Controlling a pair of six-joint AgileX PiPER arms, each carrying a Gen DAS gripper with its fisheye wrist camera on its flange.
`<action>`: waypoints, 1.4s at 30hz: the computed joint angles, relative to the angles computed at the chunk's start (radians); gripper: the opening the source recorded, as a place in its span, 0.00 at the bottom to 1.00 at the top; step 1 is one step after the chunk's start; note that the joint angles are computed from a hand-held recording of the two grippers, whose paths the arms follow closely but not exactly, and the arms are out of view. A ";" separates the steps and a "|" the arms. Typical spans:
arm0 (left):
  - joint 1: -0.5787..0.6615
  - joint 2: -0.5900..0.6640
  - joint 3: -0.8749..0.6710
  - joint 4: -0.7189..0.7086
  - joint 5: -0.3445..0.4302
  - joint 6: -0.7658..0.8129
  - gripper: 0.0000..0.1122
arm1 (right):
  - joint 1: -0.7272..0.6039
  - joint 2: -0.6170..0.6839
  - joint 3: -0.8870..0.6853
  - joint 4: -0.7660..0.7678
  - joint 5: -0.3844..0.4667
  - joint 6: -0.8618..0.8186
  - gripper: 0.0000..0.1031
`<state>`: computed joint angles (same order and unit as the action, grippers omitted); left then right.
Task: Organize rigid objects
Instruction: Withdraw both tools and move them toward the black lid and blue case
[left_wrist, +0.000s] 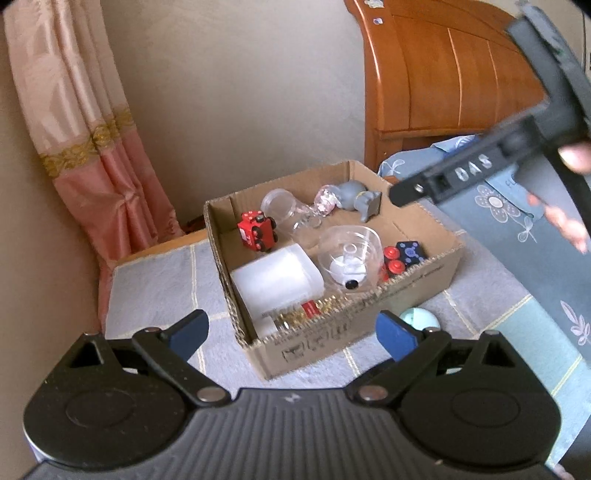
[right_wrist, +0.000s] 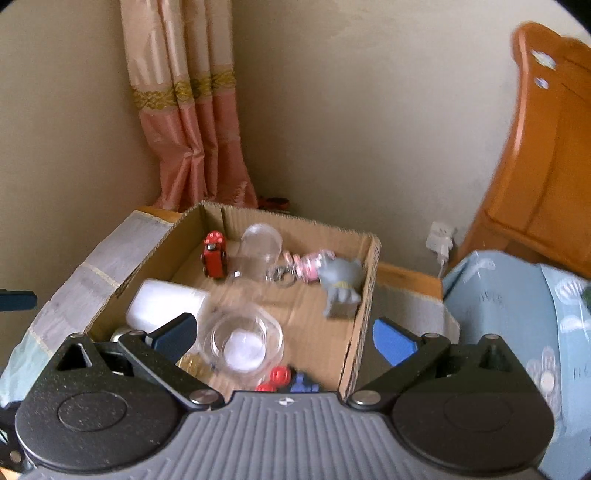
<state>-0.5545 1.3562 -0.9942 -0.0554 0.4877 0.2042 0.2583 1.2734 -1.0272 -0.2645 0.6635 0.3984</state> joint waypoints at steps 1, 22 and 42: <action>-0.010 -0.011 0.019 0.020 -0.007 -0.032 0.87 | 0.015 -0.023 0.033 -0.019 -0.007 0.043 1.00; -0.128 -0.199 0.267 0.493 0.017 -0.718 0.87 | 0.354 0.159 0.355 -0.712 -0.089 1.233 1.00; -0.211 -0.029 0.271 0.468 -0.059 -0.792 0.87 | 0.289 0.003 0.572 -0.806 -0.179 1.144 1.00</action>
